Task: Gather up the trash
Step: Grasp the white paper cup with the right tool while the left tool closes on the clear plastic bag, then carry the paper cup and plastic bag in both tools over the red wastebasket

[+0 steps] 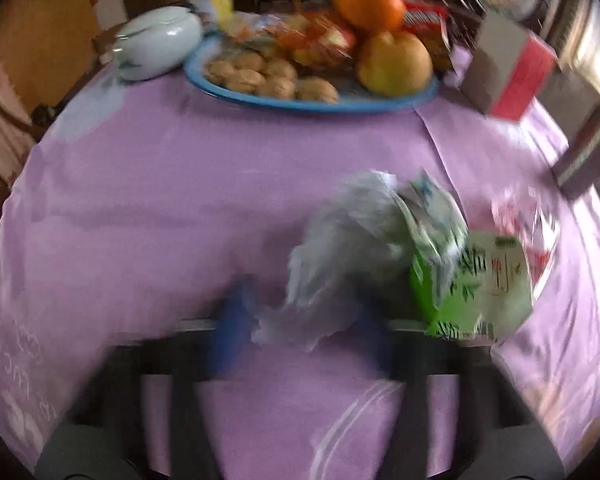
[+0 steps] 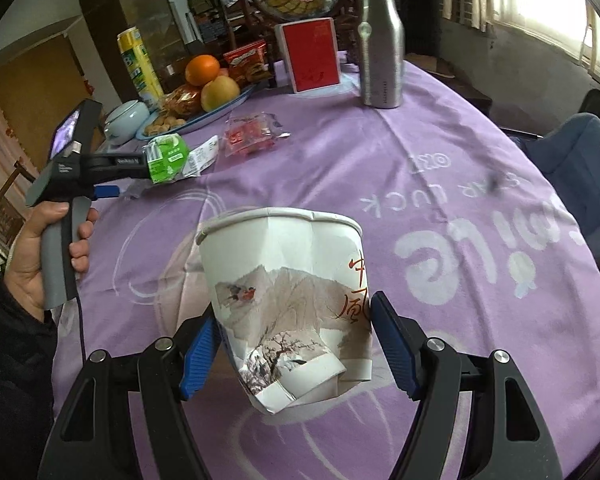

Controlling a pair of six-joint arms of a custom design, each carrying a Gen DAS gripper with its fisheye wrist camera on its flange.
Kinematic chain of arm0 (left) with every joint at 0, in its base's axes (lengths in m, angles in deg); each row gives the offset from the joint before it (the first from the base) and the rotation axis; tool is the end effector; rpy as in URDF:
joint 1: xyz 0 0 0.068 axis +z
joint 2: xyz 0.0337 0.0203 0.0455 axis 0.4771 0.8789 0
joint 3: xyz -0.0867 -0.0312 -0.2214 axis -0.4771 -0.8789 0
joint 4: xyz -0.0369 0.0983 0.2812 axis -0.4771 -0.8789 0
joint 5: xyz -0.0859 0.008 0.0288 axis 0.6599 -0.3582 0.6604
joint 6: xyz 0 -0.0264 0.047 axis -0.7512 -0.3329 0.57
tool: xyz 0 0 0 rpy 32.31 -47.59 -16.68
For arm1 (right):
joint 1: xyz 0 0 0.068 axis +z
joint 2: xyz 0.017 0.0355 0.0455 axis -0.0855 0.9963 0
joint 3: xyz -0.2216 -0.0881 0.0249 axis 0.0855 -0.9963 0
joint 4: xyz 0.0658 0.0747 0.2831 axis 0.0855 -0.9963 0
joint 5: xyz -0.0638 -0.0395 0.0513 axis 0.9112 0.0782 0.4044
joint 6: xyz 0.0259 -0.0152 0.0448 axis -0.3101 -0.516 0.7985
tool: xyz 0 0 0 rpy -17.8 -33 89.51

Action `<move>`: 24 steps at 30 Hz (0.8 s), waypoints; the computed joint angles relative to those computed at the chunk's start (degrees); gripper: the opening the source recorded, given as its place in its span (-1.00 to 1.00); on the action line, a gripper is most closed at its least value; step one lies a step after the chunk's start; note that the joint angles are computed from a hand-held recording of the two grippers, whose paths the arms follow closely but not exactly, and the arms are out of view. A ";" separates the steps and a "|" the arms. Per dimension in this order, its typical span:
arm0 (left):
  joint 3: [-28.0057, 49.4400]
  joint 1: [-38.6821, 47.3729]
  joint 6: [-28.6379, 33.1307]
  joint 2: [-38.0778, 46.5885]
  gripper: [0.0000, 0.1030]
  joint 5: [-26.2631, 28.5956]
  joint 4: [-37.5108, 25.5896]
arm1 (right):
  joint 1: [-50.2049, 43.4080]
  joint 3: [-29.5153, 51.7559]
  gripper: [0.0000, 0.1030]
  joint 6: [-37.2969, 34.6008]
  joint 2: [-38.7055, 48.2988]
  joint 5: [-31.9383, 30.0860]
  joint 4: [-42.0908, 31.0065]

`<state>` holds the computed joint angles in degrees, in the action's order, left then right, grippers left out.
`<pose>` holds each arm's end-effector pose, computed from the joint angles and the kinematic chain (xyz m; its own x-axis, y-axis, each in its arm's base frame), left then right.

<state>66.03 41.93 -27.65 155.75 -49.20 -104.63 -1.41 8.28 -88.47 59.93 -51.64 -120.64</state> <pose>0.3054 0.0783 0.3240 -0.7409 -0.4771 -0.4728 -0.5383 0.8427 -0.0068 0.2484 0.0288 0.3517 -0.7514 -0.2929 -0.5913 -0.4735 0.8634 0.1741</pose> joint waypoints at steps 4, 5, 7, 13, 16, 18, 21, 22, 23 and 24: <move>-1.49 -1.98 -2.44 -2.55 -0.79 -3.50 -1.45 | -2.91 -0.14 0.39 -1.51 -1.51 -0.82 -1.15; -1.74 -1.89 -3.68 -3.75 -0.80 -3.37 -2.44 | -3.36 -0.15 0.39 -1.67 -1.75 -1.01 -1.29; -2.47 -2.07 -5.30 -6.85 -0.81 -3.87 -3.77 | -4.89 -0.17 0.39 -2.27 -2.58 -2.13 -1.97; -3.23 1.02 -8.51 -20.19 -0.81 5.72 -7.33 | -7.07 -1.70 0.39 -3.07 -5.92 -5.06 -3.98; -1.42 -6.81 -8.88 -24.53 -0.81 1.10 -8.68 | -7.46 -3.73 0.39 -3.70 -8.73 -3.99 -4.28; -0.30 -14.45 -10.18 -25.92 -0.80 -1.91 -9.71 | -8.29 -5.03 0.39 -4.34 -10.42 -2.93 -4.18; 0.11 -26.26 -13.40 -26.31 -0.80 -6.68 -10.34 | -11.82 -6.10 0.39 -6.23 -11.76 -3.50 -5.38; -0.07 -28.41 -13.94 -26.20 -0.80 -6.49 -10.06 | -13.67 -6.25 0.39 -7.28 -12.04 -4.03 -6.01; -0.38 -31.93 -15.11 -25.73 -0.81 -5.59 -9.53 | -15.10 -6.36 0.39 -8.21 -12.22 -4.47 -6.43; -0.35 -34.56 -16.10 -25.12 -0.81 -5.56 -9.29 | -17.28 -6.36 0.39 -9.72 -12.34 -5.25 -7.11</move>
<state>65.68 7.38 -43.75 130.64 -54.76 -113.93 -18.68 1.92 -98.19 47.59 -56.89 -127.74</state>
